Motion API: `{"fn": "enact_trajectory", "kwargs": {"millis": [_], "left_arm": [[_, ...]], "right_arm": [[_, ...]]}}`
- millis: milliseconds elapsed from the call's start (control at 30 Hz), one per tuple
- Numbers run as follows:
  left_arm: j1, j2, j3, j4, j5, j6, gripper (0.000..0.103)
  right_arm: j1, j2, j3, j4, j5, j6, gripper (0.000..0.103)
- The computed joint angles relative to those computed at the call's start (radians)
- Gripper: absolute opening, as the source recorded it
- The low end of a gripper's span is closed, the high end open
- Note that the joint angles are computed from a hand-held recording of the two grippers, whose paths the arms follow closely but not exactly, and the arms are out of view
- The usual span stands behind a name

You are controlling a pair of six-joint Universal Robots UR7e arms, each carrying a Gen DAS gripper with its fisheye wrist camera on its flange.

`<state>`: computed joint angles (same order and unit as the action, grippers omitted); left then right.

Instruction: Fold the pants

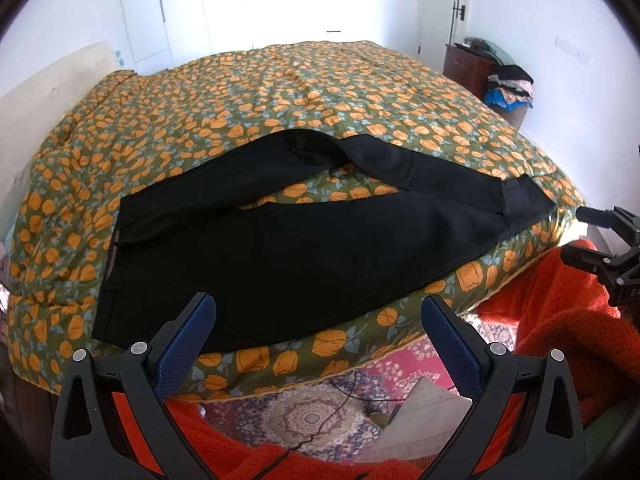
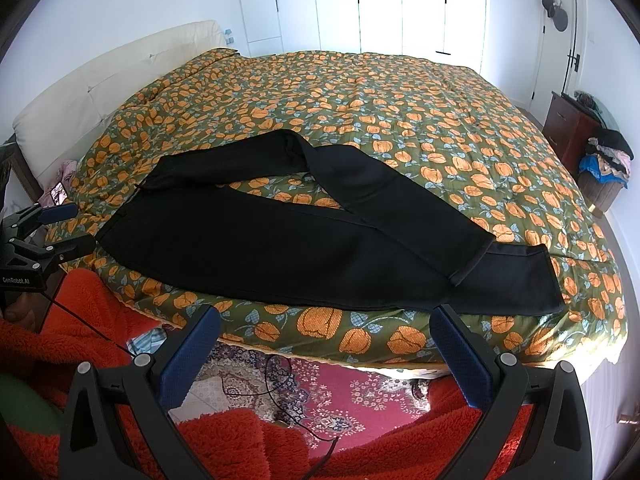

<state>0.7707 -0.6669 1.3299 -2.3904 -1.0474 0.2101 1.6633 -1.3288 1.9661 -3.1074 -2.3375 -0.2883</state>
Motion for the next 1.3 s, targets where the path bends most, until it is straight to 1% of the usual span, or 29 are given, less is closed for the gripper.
{"fn": "enact_trajectory", "kwargs": {"millis": [700, 867, 1033, 1167, 1233, 1300], "left_arm": [[-0.01, -0.009, 0.008, 0.0, 0.006, 0.004, 0.102], [-0.014, -0.009, 0.014, -0.008, 0.008, 0.004, 0.102], [-0.018, -0.003, 0.016, -0.024, 0.015, 0.01, 0.102], [-0.013, 0.012, 0.009, -0.063, 0.04, 0.016, 0.102], [-0.005, 0.025, 0.0, -0.092, 0.064, 0.019, 0.102], [0.006, 0.047, -0.023, -0.123, 0.103, 0.024, 0.102]], "right_arm": [[0.002, 0.014, 0.005, -0.014, -0.005, -0.002, 0.103], [-0.003, 0.016, 0.003, -0.023, 0.008, -0.018, 0.103], [-0.012, 0.013, 0.006, -0.028, 0.021, -0.016, 0.103], [-0.015, 0.015, 0.005, -0.043, 0.029, -0.028, 0.103], [-0.016, 0.018, 0.0, -0.054, 0.031, -0.036, 0.103], [-0.017, 0.023, -0.01, -0.068, 0.034, -0.051, 0.103]]}}
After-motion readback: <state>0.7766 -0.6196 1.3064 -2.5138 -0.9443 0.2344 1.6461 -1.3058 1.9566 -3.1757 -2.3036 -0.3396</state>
